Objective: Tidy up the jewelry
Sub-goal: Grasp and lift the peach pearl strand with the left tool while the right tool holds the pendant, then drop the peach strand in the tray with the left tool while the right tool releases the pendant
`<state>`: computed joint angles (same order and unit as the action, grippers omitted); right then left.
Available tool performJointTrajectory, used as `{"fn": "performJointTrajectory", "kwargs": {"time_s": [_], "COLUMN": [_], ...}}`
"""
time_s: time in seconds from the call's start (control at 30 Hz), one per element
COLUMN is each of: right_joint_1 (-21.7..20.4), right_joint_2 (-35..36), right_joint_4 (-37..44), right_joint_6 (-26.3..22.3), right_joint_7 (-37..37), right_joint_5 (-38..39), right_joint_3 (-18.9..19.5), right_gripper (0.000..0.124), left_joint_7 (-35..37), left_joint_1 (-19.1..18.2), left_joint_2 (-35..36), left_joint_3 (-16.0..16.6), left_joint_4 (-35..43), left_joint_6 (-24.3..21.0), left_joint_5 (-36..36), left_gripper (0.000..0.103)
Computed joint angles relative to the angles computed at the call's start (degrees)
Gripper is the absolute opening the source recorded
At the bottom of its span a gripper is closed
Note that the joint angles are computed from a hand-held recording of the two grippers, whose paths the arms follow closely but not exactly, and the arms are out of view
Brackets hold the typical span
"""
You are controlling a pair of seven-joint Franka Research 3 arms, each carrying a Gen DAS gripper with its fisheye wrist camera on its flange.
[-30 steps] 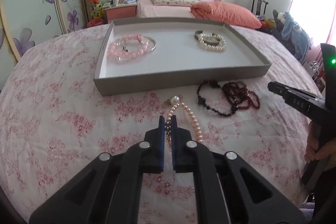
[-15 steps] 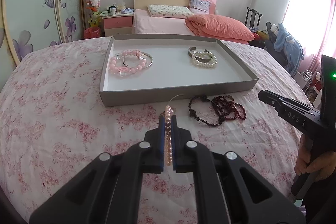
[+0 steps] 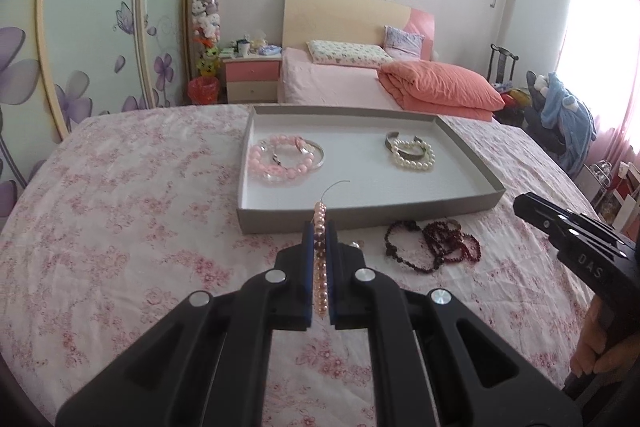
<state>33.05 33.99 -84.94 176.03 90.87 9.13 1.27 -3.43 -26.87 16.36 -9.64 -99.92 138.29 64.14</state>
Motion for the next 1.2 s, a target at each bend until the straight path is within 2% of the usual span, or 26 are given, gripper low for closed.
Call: {"fn": "performJointTrajectory", "kwargs": {"time_s": [0.13,0.23,0.5,0.83,1.2], "right_joint_1": [2.7,5.9,10.7,13.5,12.7], "right_joint_2": [-0.8,-1.2,0.0,2.6,8.1], "right_joint_4": [-1.6,-2.7,-1.6,2.9,12.4], "right_joint_6": [4.4,7.5,10.8,12.3,9.7], "right_joint_7": [0.6,1.4,0.2,-2.2,-1.6], "right_joint_5": [-0.9,-1.0,1.9,6.4,6.8], "right_joint_3": [-3.0,-6.7,-12.6,-16.8,-17.9], "right_gripper": [0.014,0.014,0.014,0.014,0.014], "left_joint_7": [-1.3,-1.8,-0.8,0.4,3.9], "left_joint_1": [-1.4,-2.2,-3.6,-4.3,-4.3], "left_joint_2": [-0.1,-0.1,1.1,2.9,7.4], "left_joint_3": [0.2,0.0,-0.4,0.6,2.7], "left_joint_4": [0.9,1.5,4.4,8.1,14.9], "left_joint_6": [-4.1,-6.8,-11.6,-13.8,-11.7], "left_joint_5": [3.1,5.2,8.2,9.7,9.1], "left_gripper": [0.006,0.006,0.006,0.006,0.006]}}
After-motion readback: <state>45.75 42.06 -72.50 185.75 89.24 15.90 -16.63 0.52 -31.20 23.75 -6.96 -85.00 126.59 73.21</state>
